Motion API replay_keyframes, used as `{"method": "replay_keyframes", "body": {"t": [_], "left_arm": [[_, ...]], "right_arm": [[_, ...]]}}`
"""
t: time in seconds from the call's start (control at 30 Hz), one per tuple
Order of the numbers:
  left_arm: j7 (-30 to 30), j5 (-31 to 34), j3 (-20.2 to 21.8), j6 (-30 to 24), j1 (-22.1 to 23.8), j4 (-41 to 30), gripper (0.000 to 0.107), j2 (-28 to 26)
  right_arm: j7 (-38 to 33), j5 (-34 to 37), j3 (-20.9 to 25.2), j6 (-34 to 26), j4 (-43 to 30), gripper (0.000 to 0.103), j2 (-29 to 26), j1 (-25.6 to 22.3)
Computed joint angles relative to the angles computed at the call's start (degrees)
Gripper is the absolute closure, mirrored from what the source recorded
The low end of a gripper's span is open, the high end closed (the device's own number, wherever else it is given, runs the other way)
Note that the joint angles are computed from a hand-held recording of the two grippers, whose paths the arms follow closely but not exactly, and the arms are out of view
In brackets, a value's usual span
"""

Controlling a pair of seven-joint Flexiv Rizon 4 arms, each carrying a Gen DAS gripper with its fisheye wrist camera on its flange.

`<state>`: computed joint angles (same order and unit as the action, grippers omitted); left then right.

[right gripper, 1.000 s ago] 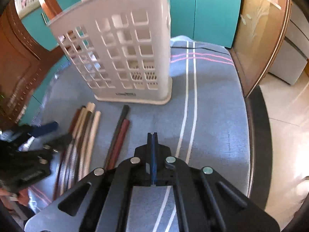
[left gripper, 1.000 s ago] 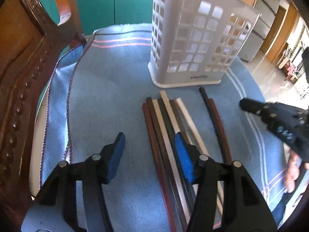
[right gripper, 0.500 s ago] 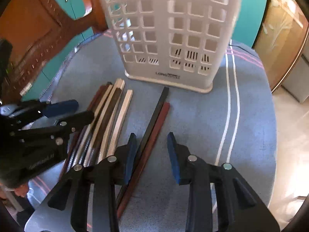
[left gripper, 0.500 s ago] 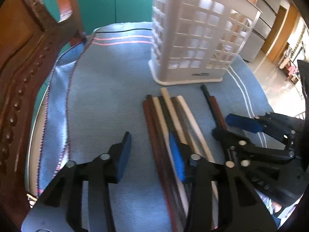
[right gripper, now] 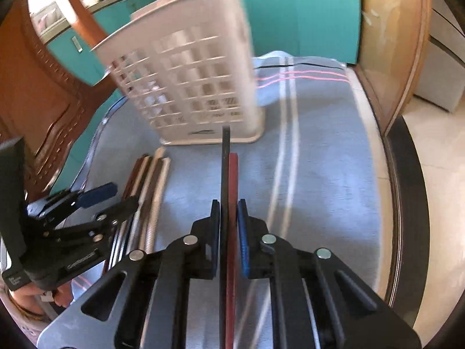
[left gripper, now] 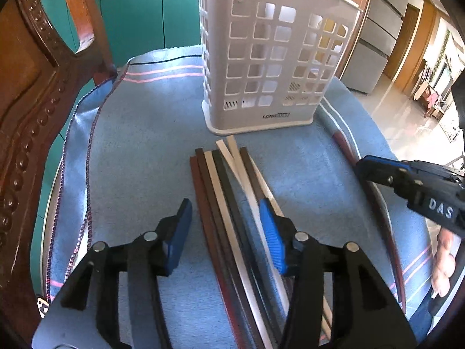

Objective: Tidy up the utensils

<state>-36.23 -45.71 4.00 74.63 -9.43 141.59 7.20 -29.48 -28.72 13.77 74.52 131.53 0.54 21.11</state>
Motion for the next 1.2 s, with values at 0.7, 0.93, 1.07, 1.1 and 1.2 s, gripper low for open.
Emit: {"method": "replay_keyframes", "body": {"t": [0.7, 0.93, 1.07, 1.1, 1.2], "left_arm": [[-11.15, 12.89, 0.62, 0.87, 4.40, -1.04, 0.053, -1.47], [-11.73, 13.62, 0.77, 0.77, 5.03, -0.81, 0.051, -1.26], [-9.08, 10.11, 1.32, -1.11, 3.89, -0.51, 0.068, -0.40], [-8.07, 8.65, 1.39, -1.66, 3.57, -0.56, 0.071, -0.37], [-6.43, 5.27, 1.33, -3.49, 3.17, -0.85, 0.081, -0.41]], "right_arm": [[2.13, -5.29, -0.21, -7.32, -1.56, 0.068, -2.41, 1.87], [2.58, -6.24, -0.43, -7.67, -1.57, 0.066, -2.57, 2.08], [2.63, -6.25, -0.40, -7.66, -1.50, 0.066, -2.46, 2.11], [2.64, -6.25, -0.39, -7.76, -1.55, 0.066, -2.47, 2.12], [2.71, -6.27, -0.41, -7.71, -1.55, 0.066, -2.47, 2.11]]}}
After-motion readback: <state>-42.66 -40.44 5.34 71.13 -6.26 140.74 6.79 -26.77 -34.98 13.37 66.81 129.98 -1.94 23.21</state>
